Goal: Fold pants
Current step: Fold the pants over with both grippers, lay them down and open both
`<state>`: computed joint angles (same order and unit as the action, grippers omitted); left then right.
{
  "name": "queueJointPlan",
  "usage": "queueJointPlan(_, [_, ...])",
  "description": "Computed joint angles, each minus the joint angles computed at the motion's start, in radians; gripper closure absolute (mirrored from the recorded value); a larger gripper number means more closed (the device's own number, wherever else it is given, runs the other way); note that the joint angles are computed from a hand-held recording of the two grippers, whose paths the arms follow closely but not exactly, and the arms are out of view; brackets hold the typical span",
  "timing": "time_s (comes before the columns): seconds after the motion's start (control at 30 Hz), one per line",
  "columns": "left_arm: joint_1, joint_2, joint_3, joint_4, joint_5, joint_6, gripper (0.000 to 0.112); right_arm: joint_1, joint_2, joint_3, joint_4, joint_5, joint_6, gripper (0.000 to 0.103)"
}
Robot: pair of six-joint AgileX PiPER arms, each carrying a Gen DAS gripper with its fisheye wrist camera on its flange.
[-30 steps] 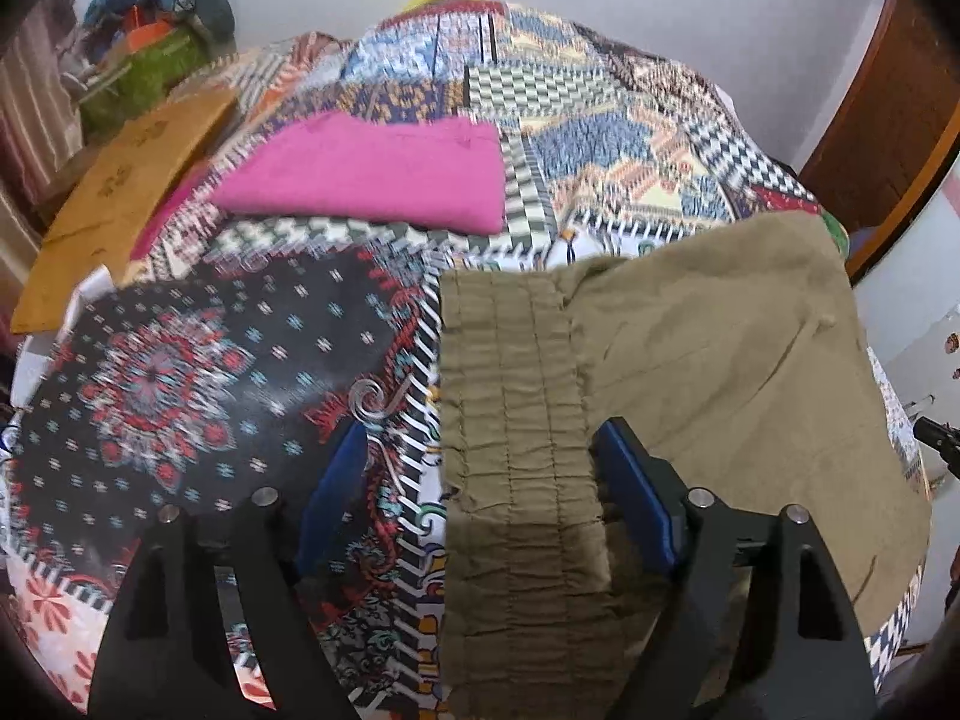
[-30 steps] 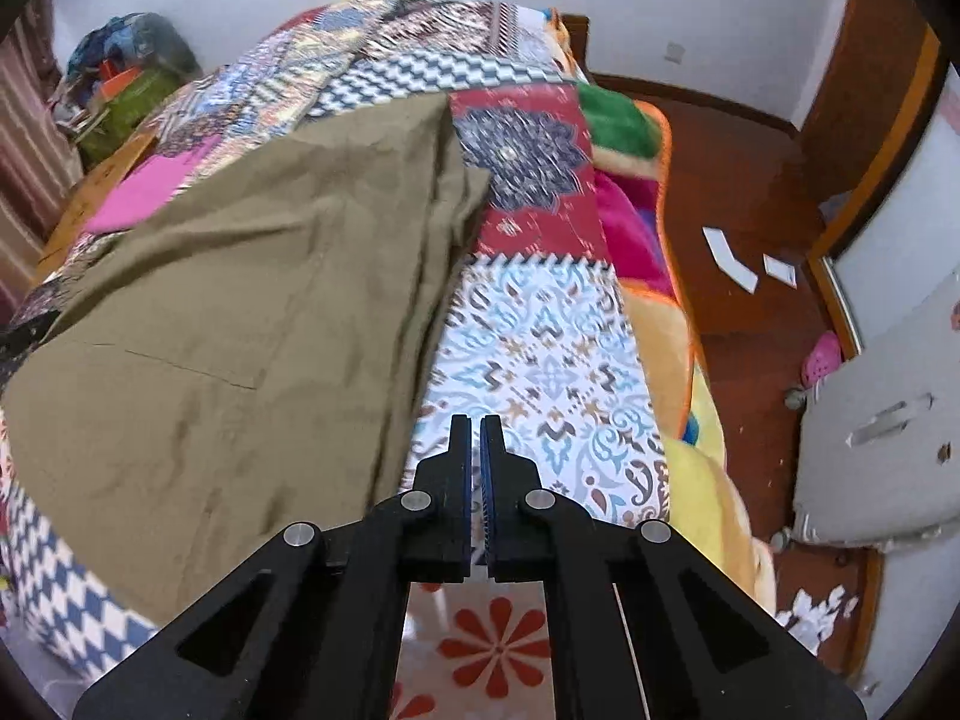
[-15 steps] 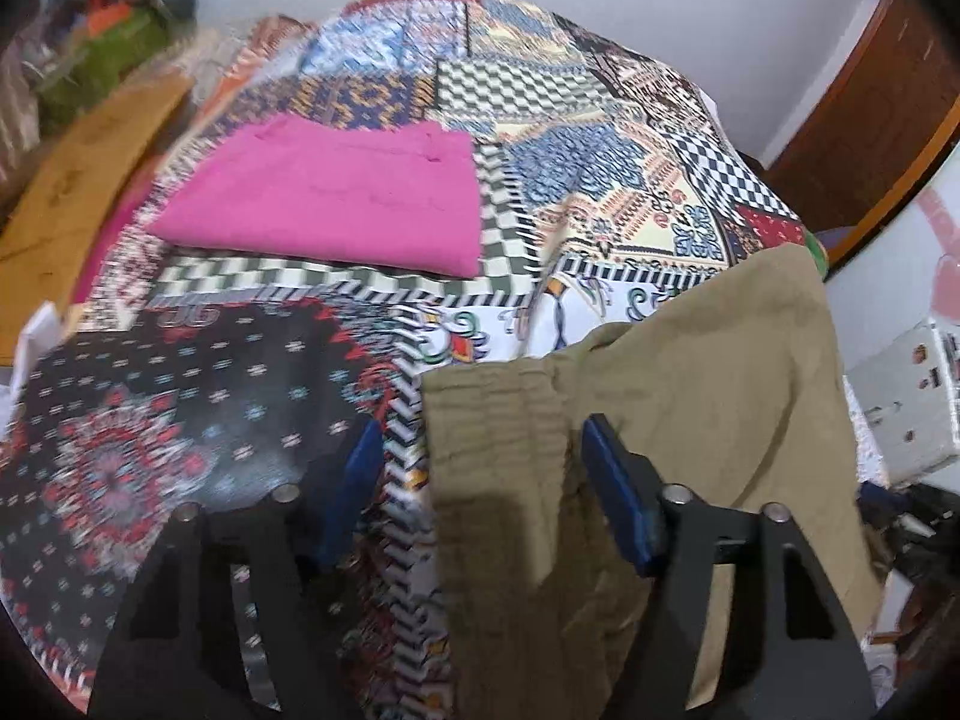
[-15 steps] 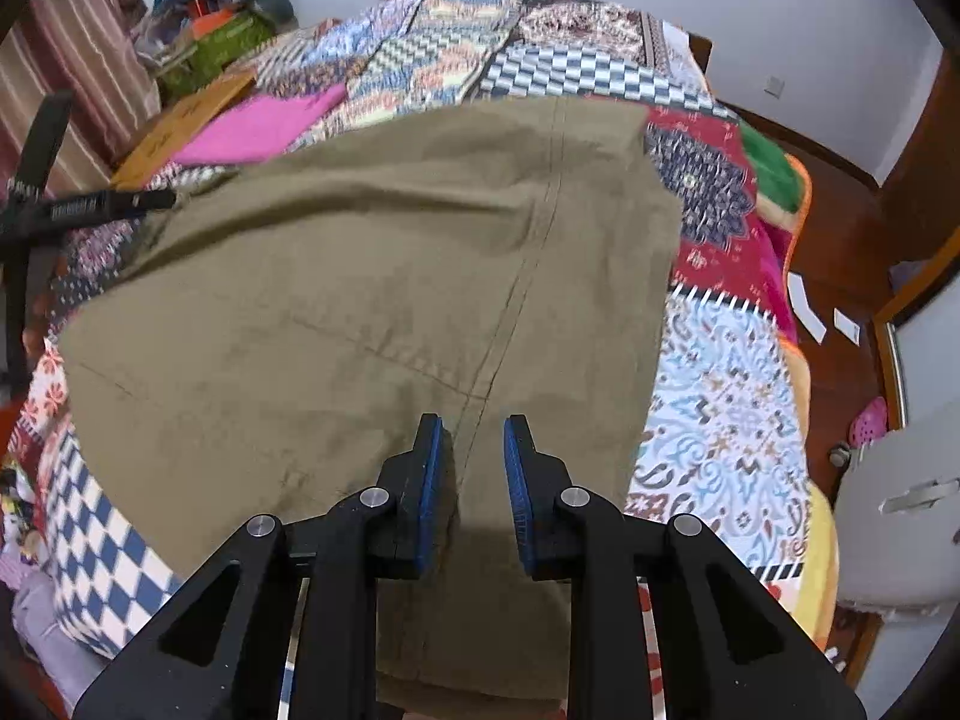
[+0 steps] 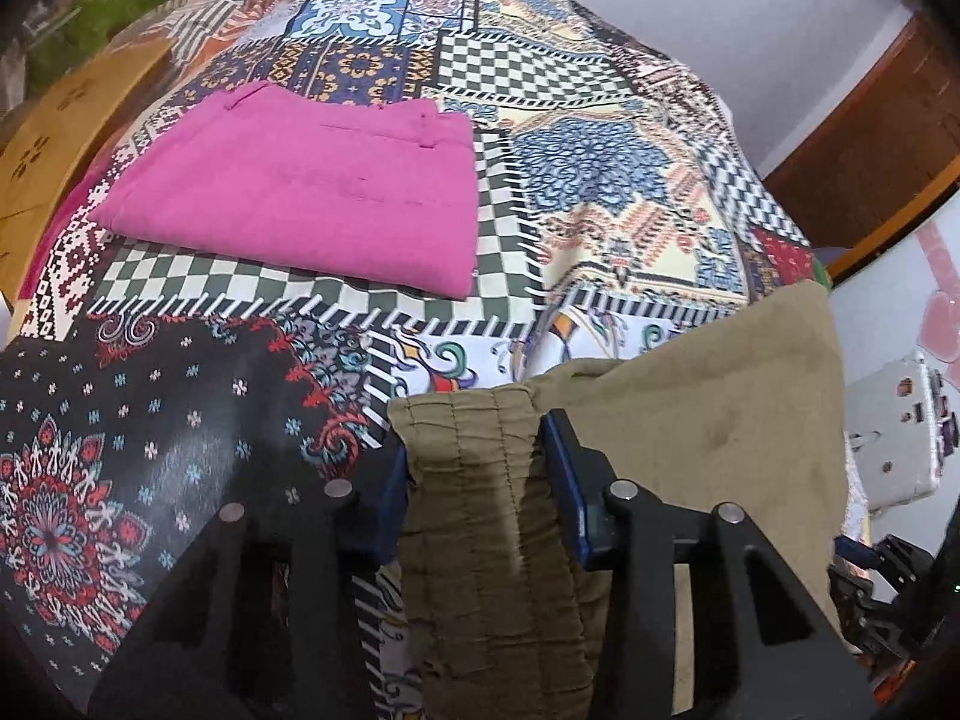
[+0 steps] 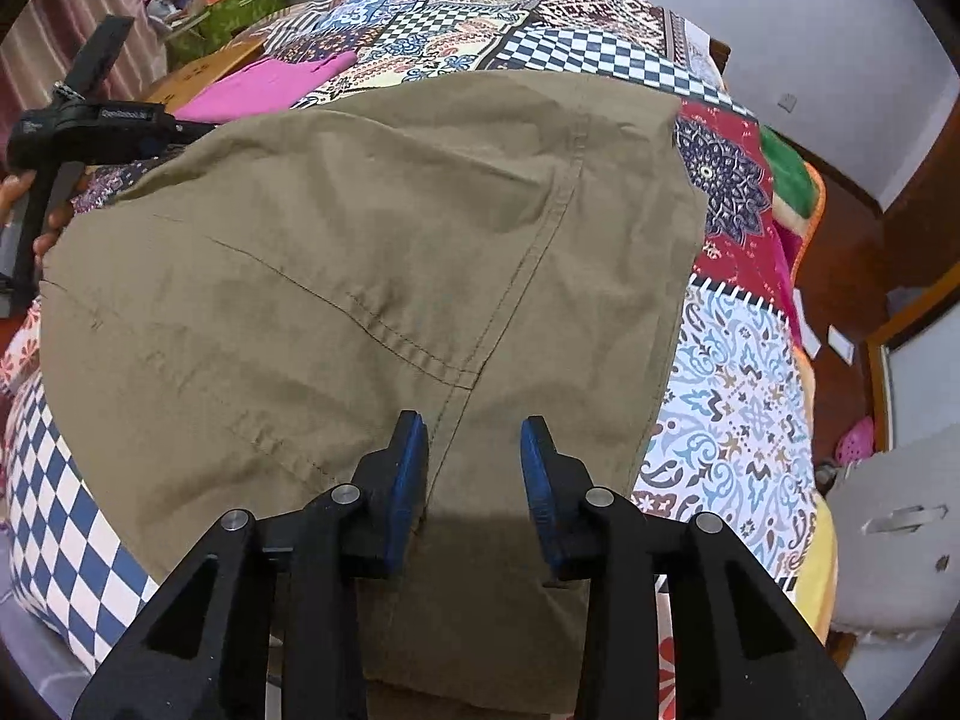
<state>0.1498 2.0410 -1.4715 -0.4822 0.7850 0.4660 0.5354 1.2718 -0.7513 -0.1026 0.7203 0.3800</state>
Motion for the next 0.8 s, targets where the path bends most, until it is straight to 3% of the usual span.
queueJointPlan(0.2, [-0.020, 0.044, -0.038, 0.062, -0.015, -0.052, 0.064, -0.020, -0.008, 0.019, 0.041, -0.022, -0.026, 0.073])
queueJointPlan(0.27, [-0.015, 0.045, -0.039, 0.081, -0.018, -0.069, 0.052, -0.013, -0.010, 0.022, 0.037, -0.022, -0.014, 0.073])
queueJointPlan(0.37, [0.004, 0.021, -0.034, 0.077, 0.012, -0.069, 0.047, -0.014, -0.019, 0.029, 0.041, -0.023, -0.007, 0.072])
queueJointPlan(0.43, [0.009, -0.027, -0.001, 0.082, 0.016, -0.061, 0.047, -0.005, -0.031, 0.036, 0.014, -0.020, 0.027, 0.066])
queueJointPlan(0.57, [-0.022, -0.198, 0.147, 0.169, -0.064, -0.048, 0.046, -0.025, -0.045, 0.041, 0.028, -0.014, 0.033, 0.062])
queueJointPlan(0.8, [-0.031, -0.407, 0.407, 0.087, -0.099, 0.109, 0.035, 0.016, -0.099, 0.063, -0.018, 0.018, 0.118, 0.059])
